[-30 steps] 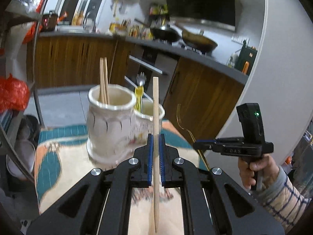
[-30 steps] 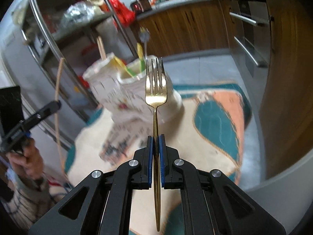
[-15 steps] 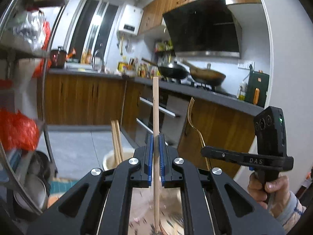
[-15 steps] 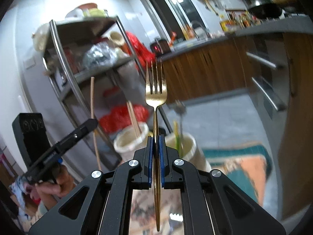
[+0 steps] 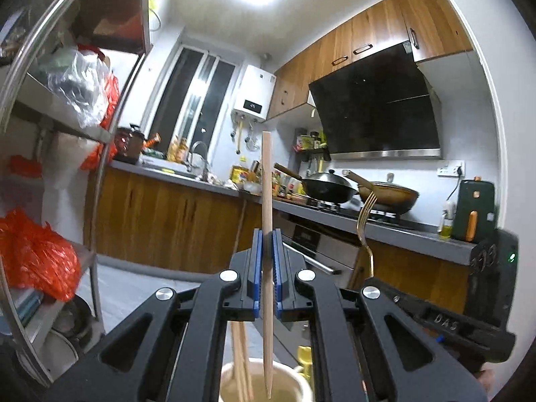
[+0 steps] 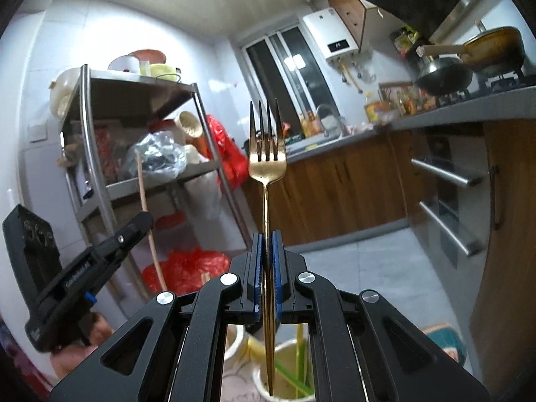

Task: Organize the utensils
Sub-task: 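Lift the chopstick over the larger pot with the left tool while the right tool lifts the gold fork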

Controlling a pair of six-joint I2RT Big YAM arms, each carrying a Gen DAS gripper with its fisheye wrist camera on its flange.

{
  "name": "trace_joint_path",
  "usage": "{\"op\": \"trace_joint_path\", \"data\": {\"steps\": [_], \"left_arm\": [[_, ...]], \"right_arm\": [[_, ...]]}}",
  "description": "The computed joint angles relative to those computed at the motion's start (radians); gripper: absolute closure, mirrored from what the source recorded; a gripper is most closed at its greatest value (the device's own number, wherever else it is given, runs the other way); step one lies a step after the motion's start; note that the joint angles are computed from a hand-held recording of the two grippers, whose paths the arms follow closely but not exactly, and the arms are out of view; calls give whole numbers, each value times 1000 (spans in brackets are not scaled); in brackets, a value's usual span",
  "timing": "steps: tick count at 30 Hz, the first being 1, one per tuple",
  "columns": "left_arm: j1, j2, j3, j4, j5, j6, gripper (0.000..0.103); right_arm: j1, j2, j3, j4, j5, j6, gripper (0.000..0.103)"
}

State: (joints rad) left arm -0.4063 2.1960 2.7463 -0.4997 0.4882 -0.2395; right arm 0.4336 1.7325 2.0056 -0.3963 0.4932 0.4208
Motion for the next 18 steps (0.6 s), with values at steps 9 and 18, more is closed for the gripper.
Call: {"op": "trace_joint_path", "data": {"steps": [9, 18], "left_arm": [[-17, 10, -32, 7, -23, 43, 98], [-17, 67, 48, -40, -15, 44, 98]], "right_arm": [[-1, 52, 34, -14, 28, -28, 96], [-14, 45, 4, 10, 9, -15, 96]]}}
